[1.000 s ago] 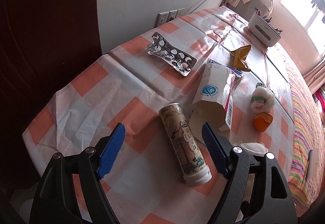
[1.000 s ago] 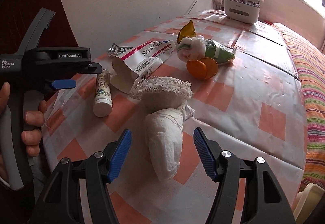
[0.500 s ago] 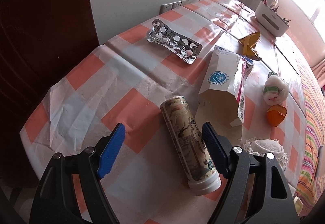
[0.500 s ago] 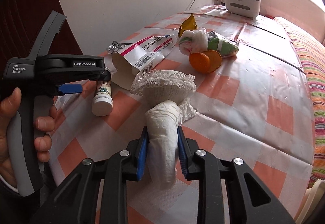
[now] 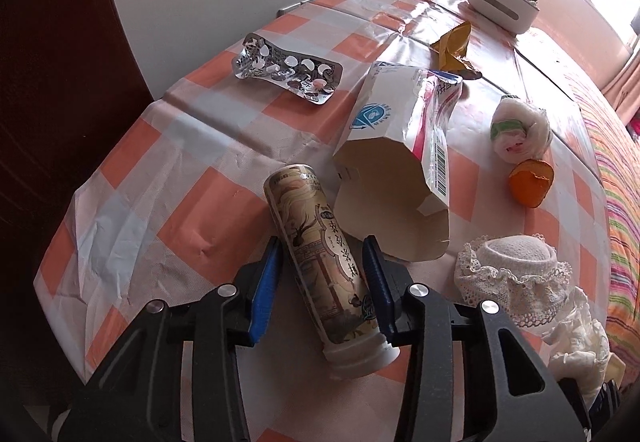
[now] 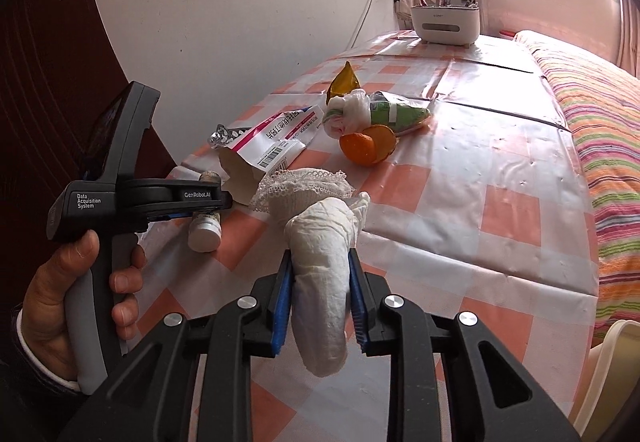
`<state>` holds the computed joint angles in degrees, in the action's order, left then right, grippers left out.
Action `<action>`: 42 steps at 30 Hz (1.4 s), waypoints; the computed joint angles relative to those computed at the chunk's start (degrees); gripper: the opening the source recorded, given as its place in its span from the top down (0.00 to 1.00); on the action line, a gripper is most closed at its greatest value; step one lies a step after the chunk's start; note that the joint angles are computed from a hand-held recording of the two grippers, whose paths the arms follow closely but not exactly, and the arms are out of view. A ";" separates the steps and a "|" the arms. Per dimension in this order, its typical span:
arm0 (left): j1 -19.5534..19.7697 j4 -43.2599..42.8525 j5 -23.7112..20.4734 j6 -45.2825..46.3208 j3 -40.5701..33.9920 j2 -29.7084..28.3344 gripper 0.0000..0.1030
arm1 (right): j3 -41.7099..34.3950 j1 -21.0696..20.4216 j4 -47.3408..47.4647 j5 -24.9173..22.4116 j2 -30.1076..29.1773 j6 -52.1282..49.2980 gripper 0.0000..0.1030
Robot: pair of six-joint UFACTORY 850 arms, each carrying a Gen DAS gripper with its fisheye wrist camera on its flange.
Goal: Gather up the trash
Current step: 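Grasp the beige cylindrical tube with the left tool while the right tool carries the tissue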
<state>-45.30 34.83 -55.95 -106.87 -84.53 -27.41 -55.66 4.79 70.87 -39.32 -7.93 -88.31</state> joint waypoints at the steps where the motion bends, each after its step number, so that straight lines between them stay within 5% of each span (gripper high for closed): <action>1: -0.17 0.30 0.28 0.05 0.01 -0.01 0.64 | 0.00 -0.28 0.22 -0.14 0.01 0.09 0.76; 14: -2.65 4.75 4.25 3.59 -2.77 -1.45 0.71 | 1.20 -4.54 4.86 -0.62 1.75 -1.78 0.76; 27: -9.29 19.12 4.21 3.53 -12.16 -6.22 0.72 | 5.09 -12.07 14.45 -0.30 5.39 -5.28 0.76; 42: -11.68 18.34 8.41 11.92 -23.98 -14.02 0.72 | 9.03 -20.06 23.36 1.95 8.83 -9.23 0.76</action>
<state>-56.99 53.17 -47.54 -94.95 -108.51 -41.43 -46.63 -15.27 94.23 -37.37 0.90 -97.54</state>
